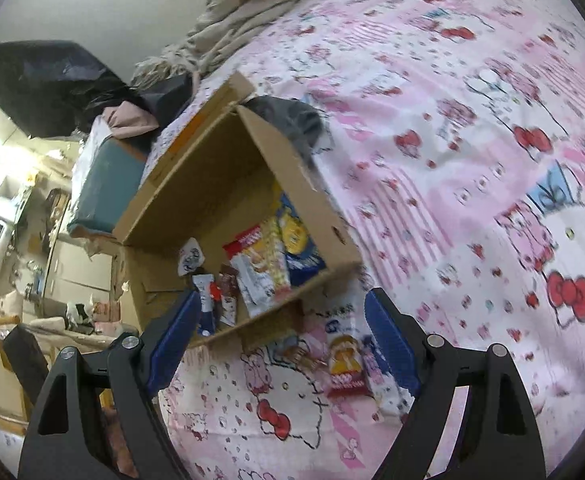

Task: Organize snacks
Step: 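Withdraw both tools from the box toward the snack pile, then grasp a blue rice cracker bar with the right tool while the left grasps a clear snack bag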

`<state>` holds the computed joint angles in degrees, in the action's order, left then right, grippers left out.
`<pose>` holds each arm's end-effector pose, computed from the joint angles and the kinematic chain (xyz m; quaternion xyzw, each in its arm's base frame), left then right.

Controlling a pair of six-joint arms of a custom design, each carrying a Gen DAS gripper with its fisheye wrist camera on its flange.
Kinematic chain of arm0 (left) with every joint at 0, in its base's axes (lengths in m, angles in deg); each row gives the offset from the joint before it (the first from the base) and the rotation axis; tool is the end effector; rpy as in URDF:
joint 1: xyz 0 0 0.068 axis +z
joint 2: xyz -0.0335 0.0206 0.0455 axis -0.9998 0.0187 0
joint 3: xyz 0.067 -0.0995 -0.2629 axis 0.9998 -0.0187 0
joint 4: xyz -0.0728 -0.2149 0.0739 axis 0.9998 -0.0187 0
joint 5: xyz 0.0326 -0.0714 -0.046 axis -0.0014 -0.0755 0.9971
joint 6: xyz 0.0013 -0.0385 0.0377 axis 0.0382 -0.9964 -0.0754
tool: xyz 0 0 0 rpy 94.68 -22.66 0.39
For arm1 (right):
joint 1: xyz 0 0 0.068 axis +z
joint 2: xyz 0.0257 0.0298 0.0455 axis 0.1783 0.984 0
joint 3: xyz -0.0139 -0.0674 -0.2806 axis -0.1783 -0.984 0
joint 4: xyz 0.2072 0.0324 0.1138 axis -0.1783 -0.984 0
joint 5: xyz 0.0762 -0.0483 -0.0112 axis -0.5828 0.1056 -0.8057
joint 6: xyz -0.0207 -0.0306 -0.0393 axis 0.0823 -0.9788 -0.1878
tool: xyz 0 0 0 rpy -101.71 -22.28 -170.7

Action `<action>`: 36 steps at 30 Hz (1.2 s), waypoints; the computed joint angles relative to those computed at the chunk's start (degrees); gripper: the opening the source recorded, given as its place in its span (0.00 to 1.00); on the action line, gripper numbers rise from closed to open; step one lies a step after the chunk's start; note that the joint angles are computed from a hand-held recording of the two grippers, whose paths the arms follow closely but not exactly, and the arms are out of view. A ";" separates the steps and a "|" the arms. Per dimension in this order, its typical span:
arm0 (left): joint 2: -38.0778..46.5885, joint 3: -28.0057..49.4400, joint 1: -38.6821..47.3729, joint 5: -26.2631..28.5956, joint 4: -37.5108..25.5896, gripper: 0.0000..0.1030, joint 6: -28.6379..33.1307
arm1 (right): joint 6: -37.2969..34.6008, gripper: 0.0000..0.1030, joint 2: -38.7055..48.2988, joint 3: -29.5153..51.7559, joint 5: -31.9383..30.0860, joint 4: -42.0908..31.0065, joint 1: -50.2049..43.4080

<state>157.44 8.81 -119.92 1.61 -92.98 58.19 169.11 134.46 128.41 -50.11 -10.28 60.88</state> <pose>0.2488 -0.1531 0.3513 0.1919 0.9393 -0.1352 0.2501 0.0703 0.0650 0.3183 0.3793 0.8522 0.2400 0.2690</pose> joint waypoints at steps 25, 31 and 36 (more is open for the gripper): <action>-1.84 -4.32 4.85 2.07 -2.70 0.89 -2.68 | -8.39 0.18 18.76 -7.08 -17.86 -1.12 -6.10; -1.78 -4.42 4.67 1.86 -2.54 0.89 -2.56 | -16.05 0.18 22.01 -6.99 -17.48 3.32 -11.73; -1.62 -4.70 5.98 2.31 -2.70 0.89 -2.61 | -19.92 0.18 29.56 -3.76 -13.54 8.65 -7.07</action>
<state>155.82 4.11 -113.94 3.92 -95.69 55.59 149.19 164.02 124.65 -63.65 -1.63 53.81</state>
